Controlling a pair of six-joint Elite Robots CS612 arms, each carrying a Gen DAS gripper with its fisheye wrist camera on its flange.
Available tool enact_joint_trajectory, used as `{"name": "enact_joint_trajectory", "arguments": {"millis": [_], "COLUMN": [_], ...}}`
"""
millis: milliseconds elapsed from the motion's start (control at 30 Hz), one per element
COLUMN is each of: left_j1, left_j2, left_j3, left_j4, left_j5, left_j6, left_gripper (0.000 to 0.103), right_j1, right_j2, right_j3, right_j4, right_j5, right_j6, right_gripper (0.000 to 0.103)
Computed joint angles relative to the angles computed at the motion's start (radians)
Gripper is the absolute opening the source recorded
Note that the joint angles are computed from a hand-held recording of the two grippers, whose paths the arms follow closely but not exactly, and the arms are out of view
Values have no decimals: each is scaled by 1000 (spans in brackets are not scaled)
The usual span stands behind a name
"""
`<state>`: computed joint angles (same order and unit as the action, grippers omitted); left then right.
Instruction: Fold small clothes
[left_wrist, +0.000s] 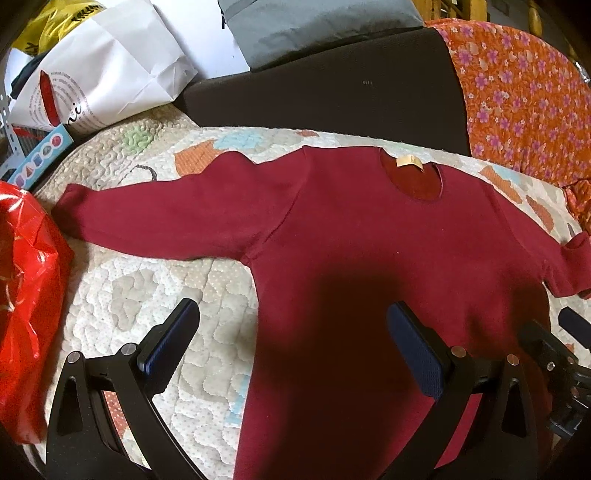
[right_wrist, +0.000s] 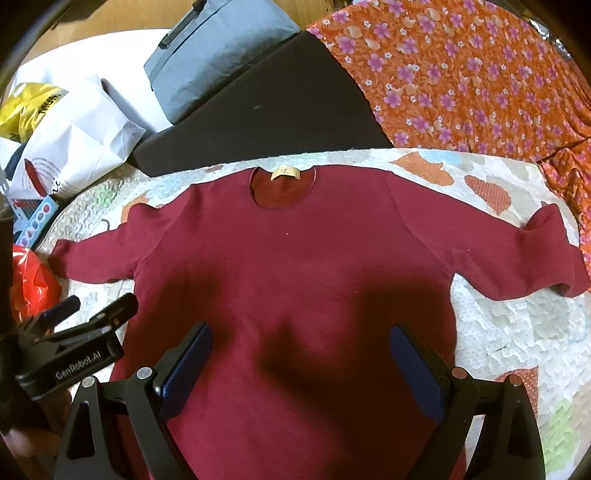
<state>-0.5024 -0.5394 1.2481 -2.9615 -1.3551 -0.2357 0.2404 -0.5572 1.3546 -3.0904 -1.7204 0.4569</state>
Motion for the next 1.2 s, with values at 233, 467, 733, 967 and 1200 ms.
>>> {"name": "enact_joint_trajectory", "arguments": {"millis": [233,467,733,967,1200], "left_j1": [2,6,8,12,16], "left_j2": [5,12,21,28,39], "left_j3": [-8,-19,-33,-47,-60], "left_j4": [16,24,44,62,71], "left_j5": [-5,-9,-16,-23,-19], "left_j6": [-4,-13,-10,-17,-19], "left_gripper": [102,102,102,102,102], "right_j1": [-2,2,1,-2,1], "right_j2": [13,26,39,49,63], "right_j3": [-20,-40,-60,-79,-104], "right_j4": [11,21,36,63,73], "right_j5": [29,20,25,26,18], "right_j6": [48,47,51,55,33], "right_gripper": [96,96,95,95,95]}}
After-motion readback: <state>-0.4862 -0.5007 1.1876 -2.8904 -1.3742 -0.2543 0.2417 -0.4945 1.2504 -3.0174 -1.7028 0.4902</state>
